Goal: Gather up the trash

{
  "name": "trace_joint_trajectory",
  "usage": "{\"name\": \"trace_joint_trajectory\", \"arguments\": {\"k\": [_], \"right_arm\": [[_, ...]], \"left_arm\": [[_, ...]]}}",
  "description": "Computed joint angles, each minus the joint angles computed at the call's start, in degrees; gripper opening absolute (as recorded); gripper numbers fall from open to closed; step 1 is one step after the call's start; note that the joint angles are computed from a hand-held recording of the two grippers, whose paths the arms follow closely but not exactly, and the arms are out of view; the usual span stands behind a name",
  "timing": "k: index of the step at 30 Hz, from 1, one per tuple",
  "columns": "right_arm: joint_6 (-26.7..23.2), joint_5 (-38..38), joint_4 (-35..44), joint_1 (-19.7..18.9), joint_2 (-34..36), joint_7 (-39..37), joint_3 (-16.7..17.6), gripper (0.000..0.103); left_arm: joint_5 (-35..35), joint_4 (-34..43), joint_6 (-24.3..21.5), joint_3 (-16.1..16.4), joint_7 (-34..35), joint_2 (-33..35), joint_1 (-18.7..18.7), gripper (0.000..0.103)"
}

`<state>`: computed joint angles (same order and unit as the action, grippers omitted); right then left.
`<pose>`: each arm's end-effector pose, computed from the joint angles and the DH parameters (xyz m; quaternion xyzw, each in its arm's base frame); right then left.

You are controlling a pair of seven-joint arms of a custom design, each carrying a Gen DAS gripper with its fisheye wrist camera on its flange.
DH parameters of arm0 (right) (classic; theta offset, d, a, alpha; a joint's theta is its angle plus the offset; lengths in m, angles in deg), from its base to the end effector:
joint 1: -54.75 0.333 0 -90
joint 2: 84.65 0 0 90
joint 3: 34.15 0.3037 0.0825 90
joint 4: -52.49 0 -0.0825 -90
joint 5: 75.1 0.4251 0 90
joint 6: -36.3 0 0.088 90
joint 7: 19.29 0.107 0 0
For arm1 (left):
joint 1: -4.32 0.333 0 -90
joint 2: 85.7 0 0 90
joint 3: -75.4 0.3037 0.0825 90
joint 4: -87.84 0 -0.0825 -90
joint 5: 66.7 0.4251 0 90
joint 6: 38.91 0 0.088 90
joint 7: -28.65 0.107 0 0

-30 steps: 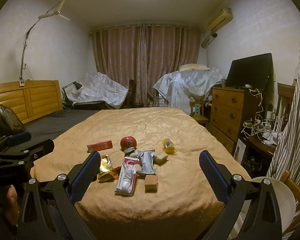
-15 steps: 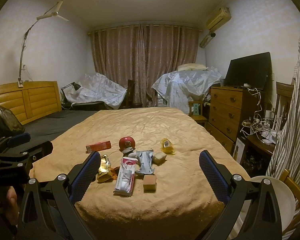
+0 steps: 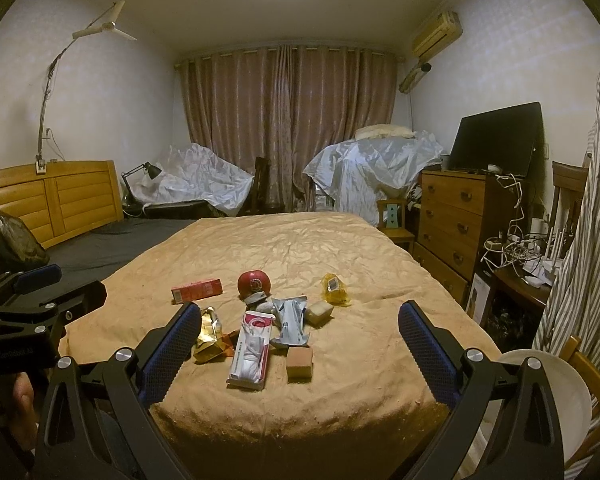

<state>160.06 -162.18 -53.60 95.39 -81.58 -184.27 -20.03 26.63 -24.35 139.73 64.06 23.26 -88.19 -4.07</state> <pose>0.4109 0.5075 0.5253 -0.5332 0.5761 -0.4481 0.4278 0.5340 -0.2838 0.5317 -0.4859 0.6573 -0.4694 0.3339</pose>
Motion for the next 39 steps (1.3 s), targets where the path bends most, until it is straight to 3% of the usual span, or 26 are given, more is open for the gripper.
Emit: {"name": "trace_joint_trajectory", "arguments": {"k": [39], "right_arm": [[0.61,0.29,-1.02,-0.68,-0.55,0.53,0.04,0.098]], "left_arm": [[-3.28,-0.23,-0.27,-0.13,3.43,0.19,-0.04,0.098]]}}
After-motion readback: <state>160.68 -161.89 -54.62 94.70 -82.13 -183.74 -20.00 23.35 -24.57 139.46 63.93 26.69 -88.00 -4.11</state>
